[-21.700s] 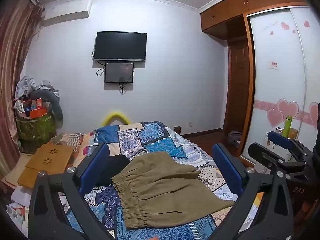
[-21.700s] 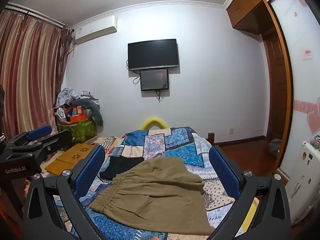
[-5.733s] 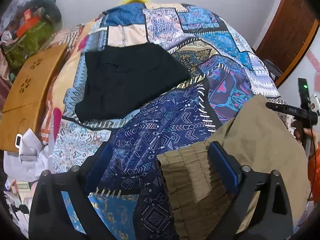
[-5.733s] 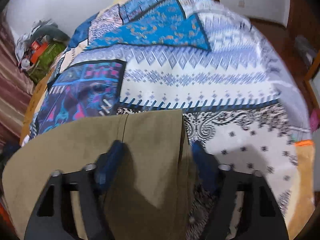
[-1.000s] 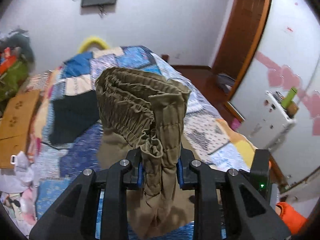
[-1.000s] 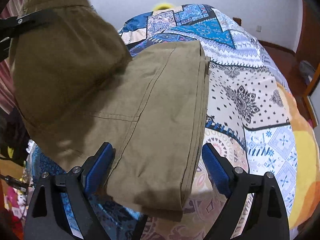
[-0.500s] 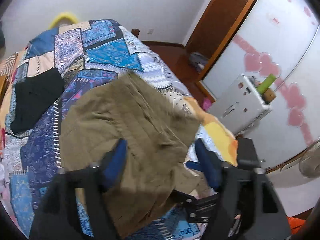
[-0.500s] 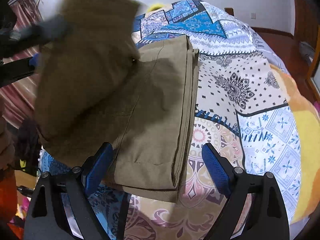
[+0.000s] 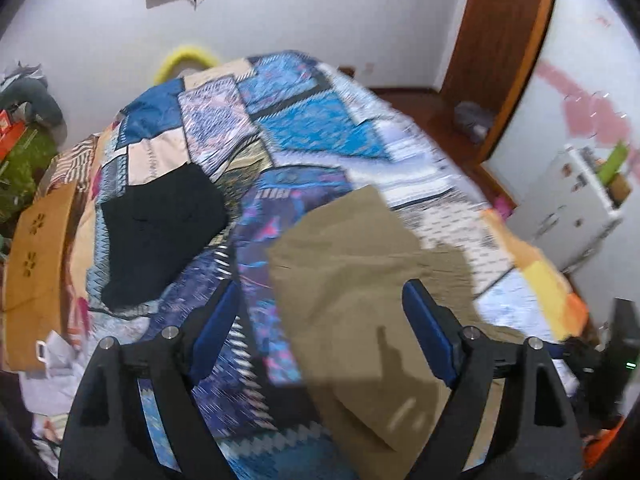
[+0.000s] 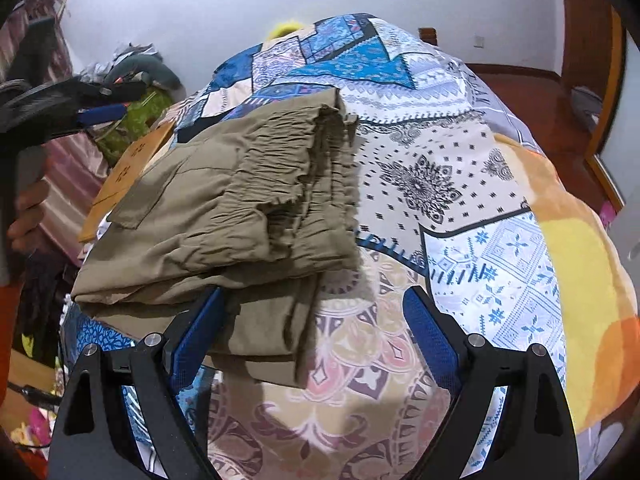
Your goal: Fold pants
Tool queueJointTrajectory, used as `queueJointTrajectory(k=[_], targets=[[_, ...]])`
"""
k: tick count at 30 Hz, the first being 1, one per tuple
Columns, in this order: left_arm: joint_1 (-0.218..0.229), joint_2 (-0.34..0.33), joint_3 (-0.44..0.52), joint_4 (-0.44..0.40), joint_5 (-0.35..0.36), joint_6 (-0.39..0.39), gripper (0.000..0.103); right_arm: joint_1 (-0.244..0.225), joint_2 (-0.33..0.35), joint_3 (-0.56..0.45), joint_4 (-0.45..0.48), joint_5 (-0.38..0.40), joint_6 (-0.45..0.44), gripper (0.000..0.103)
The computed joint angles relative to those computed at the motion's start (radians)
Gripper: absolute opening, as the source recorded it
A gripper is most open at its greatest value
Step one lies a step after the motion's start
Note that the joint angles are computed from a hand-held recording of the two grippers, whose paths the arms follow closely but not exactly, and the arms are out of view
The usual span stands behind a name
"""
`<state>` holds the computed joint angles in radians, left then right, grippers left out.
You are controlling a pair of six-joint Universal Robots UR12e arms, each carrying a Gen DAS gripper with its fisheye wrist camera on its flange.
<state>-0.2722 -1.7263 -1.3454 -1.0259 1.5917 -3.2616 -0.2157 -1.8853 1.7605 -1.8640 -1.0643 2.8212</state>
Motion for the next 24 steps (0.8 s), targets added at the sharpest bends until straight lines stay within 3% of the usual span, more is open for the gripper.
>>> queueJointTrajectory(k=[3, 6, 8, 10, 13, 15, 21, 24], targets=[[0.011, -0.052, 0.052, -0.064, 0.022, 0.023, 0.083, -0.004, 0.001, 0.000, -0.003, -0.003, 0.009, 0.089], [0.035, -0.105, 0.103, -0.140, -0.033, 0.008, 0.083, -0.004, -0.002, 0.011, -0.034, -0.012, 0.007, 0.089], [0.039, -0.141, 0.134, -0.190, -0.026, -0.010, 0.083, -0.006, -0.006, 0.019, -0.042, -0.016, 0.005, 0.089], [0.034, -0.175, 0.158, -0.221, 0.023, 0.000, 0.083, -0.009, -0.004, 0.019, -0.035, -0.012, 0.011, 0.089], [0.024, -0.198, 0.142, -0.210, 0.162, -0.030, 0.083, -0.011, -0.005, 0.019, -0.044, -0.019, 0.024, 0.089], [0.040, -0.187, 0.101, -0.174, 0.149, -0.020, 0.095, -0.011, -0.008, 0.020, -0.064, -0.037, 0.036, 0.089], [0.051, -0.122, 0.003, -0.106, 0.247, -0.005, 0.096, -0.023, -0.015, 0.013, -0.109, -0.073, 0.059, 0.089], [0.065, -0.079, -0.050, -0.091, 0.251, -0.035, 0.097, -0.033, -0.027, 0.021, -0.143, -0.072, 0.083, 0.089]])
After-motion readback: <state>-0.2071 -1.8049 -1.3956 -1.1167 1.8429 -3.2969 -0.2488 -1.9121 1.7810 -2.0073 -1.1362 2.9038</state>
